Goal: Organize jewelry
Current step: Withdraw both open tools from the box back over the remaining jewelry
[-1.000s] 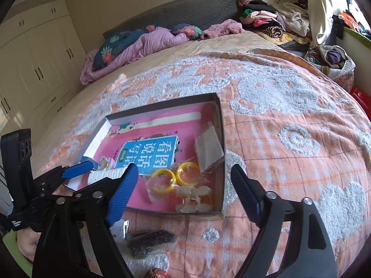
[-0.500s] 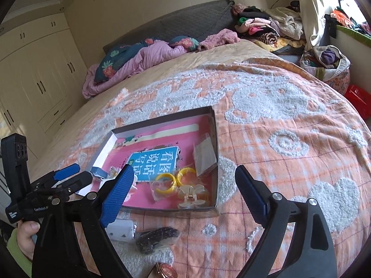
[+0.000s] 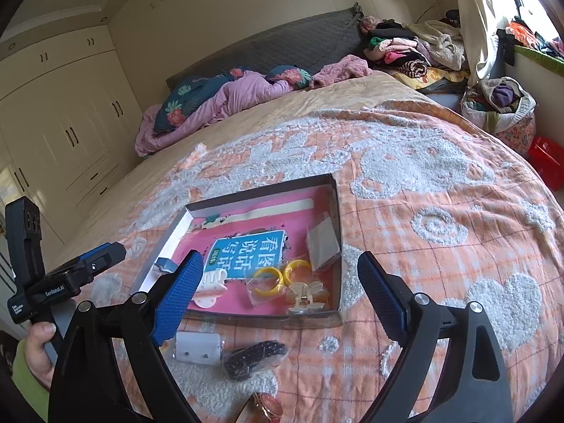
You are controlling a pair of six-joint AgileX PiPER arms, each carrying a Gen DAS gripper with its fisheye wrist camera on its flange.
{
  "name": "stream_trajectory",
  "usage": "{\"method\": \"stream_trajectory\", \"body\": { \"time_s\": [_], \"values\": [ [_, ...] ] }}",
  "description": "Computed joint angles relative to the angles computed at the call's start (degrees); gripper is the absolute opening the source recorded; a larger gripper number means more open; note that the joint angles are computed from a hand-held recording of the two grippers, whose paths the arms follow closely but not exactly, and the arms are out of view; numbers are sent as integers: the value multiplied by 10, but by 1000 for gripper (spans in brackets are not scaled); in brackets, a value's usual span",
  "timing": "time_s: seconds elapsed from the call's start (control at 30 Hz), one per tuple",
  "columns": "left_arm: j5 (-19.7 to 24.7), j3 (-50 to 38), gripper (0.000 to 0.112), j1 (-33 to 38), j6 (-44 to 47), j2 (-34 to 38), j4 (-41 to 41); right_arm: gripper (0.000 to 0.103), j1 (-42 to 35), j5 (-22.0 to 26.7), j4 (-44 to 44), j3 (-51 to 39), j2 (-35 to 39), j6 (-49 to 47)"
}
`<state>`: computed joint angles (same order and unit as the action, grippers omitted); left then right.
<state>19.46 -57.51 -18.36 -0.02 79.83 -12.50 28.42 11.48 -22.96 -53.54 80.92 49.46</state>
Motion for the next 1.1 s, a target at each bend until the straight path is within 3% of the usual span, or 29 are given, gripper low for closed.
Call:
{"method": "stream_trajectory", "body": {
  "time_s": [0.57,1.1],
  "values": [
    [1,37,93,12,3,-51,-5,91,35,13,-86,21,-49,87],
    [11,70,93,-5,-71,-98,63,92,68,32,-100,47,-78,112]
  ]
}}
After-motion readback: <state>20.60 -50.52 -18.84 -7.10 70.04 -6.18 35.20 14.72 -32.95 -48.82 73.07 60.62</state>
